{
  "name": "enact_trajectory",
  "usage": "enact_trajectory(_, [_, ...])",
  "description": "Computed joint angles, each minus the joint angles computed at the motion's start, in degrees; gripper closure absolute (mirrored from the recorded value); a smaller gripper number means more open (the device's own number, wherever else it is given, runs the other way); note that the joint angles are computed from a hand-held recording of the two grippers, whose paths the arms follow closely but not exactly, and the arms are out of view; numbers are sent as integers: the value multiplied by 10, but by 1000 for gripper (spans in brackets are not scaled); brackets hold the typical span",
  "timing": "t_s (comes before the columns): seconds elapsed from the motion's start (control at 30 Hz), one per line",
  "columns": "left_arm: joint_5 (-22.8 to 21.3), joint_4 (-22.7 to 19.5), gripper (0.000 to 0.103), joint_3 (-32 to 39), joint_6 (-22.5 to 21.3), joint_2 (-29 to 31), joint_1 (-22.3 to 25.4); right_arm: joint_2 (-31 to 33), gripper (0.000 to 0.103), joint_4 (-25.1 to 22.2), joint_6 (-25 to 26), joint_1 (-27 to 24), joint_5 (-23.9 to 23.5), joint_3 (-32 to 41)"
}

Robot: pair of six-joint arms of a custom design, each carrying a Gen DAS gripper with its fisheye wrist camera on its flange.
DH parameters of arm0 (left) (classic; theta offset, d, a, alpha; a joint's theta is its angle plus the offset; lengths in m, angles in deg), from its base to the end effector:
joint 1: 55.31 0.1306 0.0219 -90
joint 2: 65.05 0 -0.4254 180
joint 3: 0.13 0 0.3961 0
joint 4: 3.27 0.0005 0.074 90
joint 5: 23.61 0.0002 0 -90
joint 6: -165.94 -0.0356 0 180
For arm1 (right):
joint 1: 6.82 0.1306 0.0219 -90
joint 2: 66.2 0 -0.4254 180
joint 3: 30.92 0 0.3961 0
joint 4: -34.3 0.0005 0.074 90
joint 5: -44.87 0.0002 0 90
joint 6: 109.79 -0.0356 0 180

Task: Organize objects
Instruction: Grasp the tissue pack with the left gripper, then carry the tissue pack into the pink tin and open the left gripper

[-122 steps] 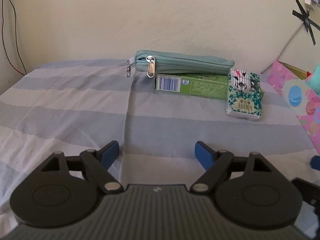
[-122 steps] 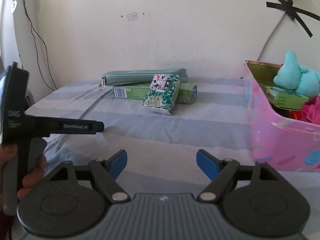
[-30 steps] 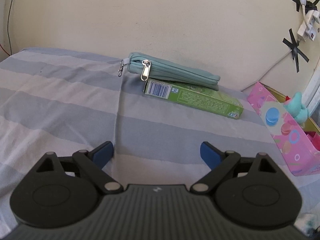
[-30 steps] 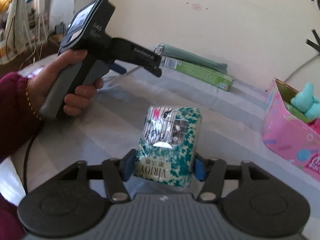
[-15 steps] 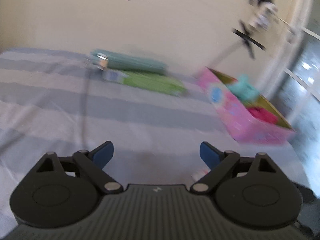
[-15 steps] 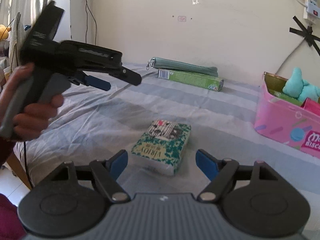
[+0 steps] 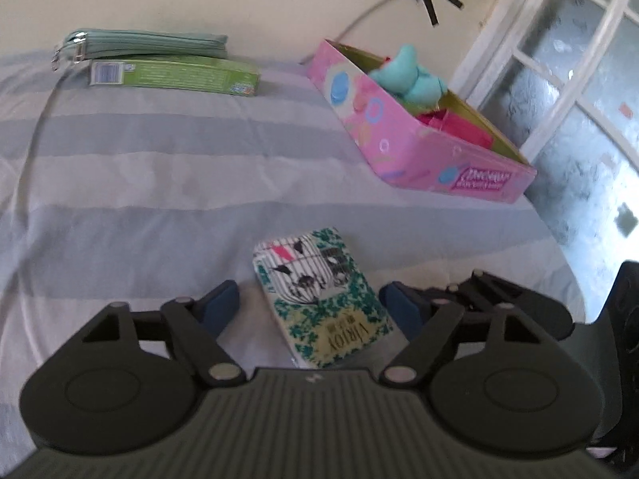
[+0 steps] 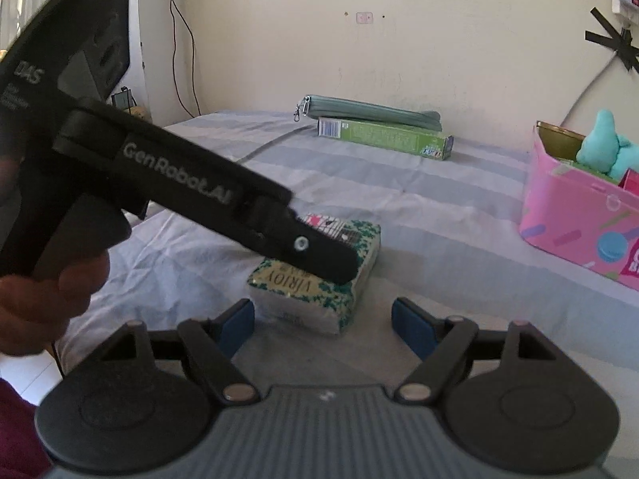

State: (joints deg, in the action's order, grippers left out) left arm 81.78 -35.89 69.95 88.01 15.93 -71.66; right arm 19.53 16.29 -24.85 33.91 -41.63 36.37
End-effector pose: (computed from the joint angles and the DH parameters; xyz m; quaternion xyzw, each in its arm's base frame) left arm 0.4027 -0.1285 0.4011 0.0868 0.9080 -0.2153 0.3489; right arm 0.3458 0.2942 0.3643 -0.2602 0.8537 0.1501 0.4254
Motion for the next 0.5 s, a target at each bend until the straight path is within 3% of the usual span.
enact_trajectory(0.03, [-1, -1, 30, 1, -3, 2, -2, 0, 30, 2, 3, 1, -1, 0])
enact_trajectory(0.1, [2, -2, 39, 5, -2, 5, -5, 0, 48, 9, 5, 3, -11, -1])
enact_trajectory(0.2, [0, -8, 39, 10, -1, 5, -9, -4, 53, 19, 12, 6, -3, -5])
enact_trajectory(0.5, [-8, 2, 39, 71, -19, 27, -34, -37, 54, 80, 7, -20, 24, -20])
